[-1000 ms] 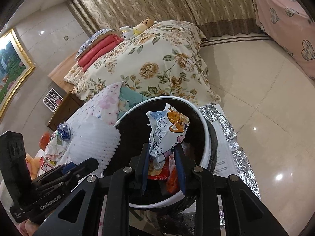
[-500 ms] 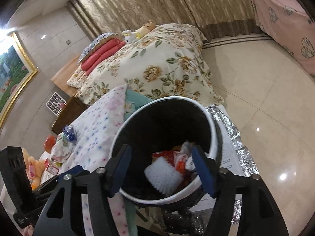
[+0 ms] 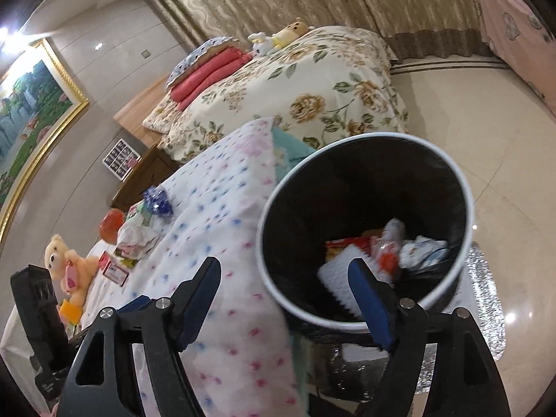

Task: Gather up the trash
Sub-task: 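Move both tools back to the bed toward the milk carton and tissue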

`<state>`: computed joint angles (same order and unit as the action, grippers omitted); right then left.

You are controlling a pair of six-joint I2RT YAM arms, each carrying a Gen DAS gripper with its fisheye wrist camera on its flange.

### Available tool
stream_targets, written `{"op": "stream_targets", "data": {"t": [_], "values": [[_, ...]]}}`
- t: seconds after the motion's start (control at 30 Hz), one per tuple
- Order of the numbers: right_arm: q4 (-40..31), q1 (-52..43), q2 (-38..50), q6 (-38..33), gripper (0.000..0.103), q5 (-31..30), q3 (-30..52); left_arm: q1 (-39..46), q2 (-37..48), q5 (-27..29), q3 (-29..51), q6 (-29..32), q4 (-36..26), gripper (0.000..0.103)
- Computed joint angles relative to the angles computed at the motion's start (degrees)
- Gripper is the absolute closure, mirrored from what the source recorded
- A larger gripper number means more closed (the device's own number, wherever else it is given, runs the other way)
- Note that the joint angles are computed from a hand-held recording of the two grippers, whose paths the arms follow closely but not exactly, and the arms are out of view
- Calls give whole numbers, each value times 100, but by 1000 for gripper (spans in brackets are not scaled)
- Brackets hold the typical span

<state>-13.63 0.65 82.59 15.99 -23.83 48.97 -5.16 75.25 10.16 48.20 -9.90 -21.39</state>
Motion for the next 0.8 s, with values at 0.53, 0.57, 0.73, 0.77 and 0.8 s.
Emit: {"op": "stream_targets", "data": {"t": [0.53, 0.57, 0.73, 0.77, 0.8], "values": [[206, 1461, 504, 442, 25, 406, 395, 2115, -127, 558, -143, 494, -121, 41], [206, 1535, 543, 461, 25, 434, 436, 2252, -49, 585, -98, 514, -111, 41], [202, 1816, 743, 534, 25, 539, 656, 2682, 361, 668, 170, 540, -57, 41], [203, 1856, 781, 546, 25, 550, 694, 2709, 448, 624, 231, 544, -28, 41], [212, 1912, 817, 574, 25, 571, 733, 2736, 512, 607, 274, 555, -8, 41]]}}
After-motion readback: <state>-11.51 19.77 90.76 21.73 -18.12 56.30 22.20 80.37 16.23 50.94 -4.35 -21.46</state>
